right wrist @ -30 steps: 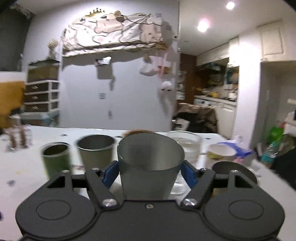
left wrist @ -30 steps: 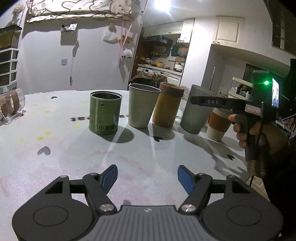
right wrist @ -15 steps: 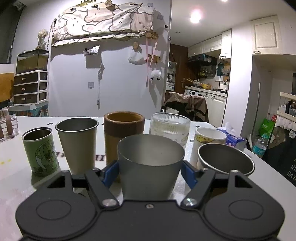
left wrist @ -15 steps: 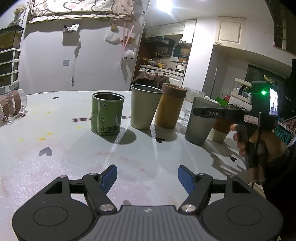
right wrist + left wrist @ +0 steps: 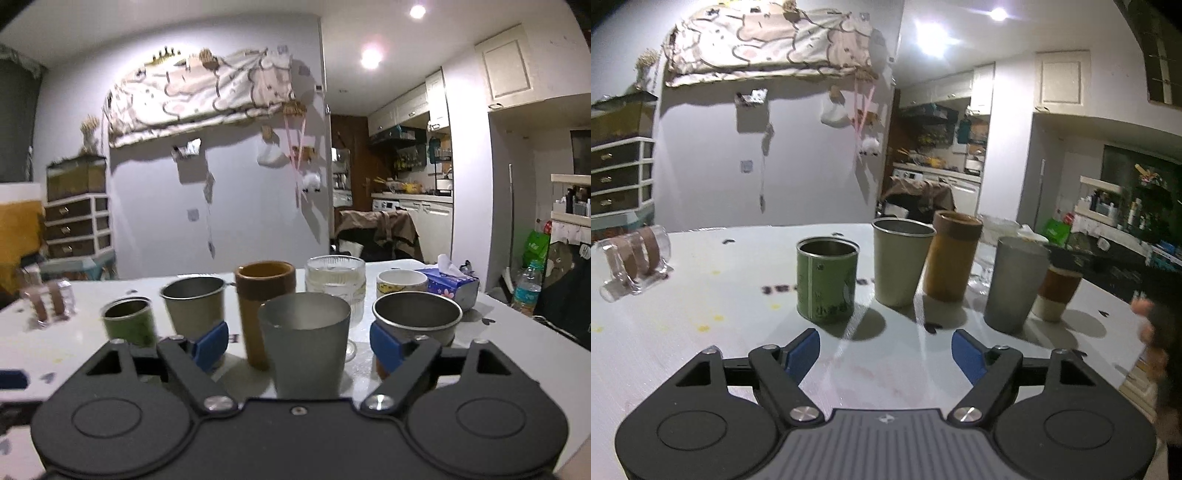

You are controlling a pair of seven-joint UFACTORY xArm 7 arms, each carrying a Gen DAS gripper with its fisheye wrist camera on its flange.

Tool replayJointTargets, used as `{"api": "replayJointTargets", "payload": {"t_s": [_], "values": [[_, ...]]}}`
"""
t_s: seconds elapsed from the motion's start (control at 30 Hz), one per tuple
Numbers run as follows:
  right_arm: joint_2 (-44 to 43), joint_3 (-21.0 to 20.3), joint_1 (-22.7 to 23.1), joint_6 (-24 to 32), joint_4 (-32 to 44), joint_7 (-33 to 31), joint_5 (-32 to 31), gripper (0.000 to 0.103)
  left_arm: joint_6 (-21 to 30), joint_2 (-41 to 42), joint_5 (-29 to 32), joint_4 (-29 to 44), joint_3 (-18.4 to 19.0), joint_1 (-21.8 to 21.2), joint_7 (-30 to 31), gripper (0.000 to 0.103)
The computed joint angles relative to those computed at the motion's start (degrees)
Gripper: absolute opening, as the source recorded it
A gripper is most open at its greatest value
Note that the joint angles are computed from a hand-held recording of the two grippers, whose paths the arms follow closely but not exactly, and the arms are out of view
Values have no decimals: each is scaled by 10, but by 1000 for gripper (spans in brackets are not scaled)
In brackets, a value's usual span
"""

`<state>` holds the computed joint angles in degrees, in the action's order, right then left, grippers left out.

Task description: Flip cup upright

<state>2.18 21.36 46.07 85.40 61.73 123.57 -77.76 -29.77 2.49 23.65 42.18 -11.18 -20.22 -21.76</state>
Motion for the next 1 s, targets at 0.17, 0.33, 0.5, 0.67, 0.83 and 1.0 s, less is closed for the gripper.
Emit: {"api": "replayJointTargets", "payload": {"t_s": [0.17, 0.33, 0.5, 0.67, 0.83, 1.0], "values": [[15, 18, 33, 54, 4, 21, -2, 87, -23, -8, -90, -18, -7, -23, 63, 86], [34, 22, 67, 102, 14, 30, 11, 92, -38, -17, -180, -37, -17, -46, 135, 96], [55, 20, 98, 140, 26, 42, 25, 97, -55, -23, -250, -54, -26, -64, 183, 103], [68, 14, 117, 149, 35, 40, 42, 100, -61, -23, -306, -62, -34, -79, 229, 103], [80, 9, 131, 153, 46, 43, 49, 103, -66, -21, -345, -69, -38, -92, 255, 103], [87, 3, 141, 160, 55, 33, 49, 103, -71, -25, -360, -75, -39, -98, 266, 103]]}}
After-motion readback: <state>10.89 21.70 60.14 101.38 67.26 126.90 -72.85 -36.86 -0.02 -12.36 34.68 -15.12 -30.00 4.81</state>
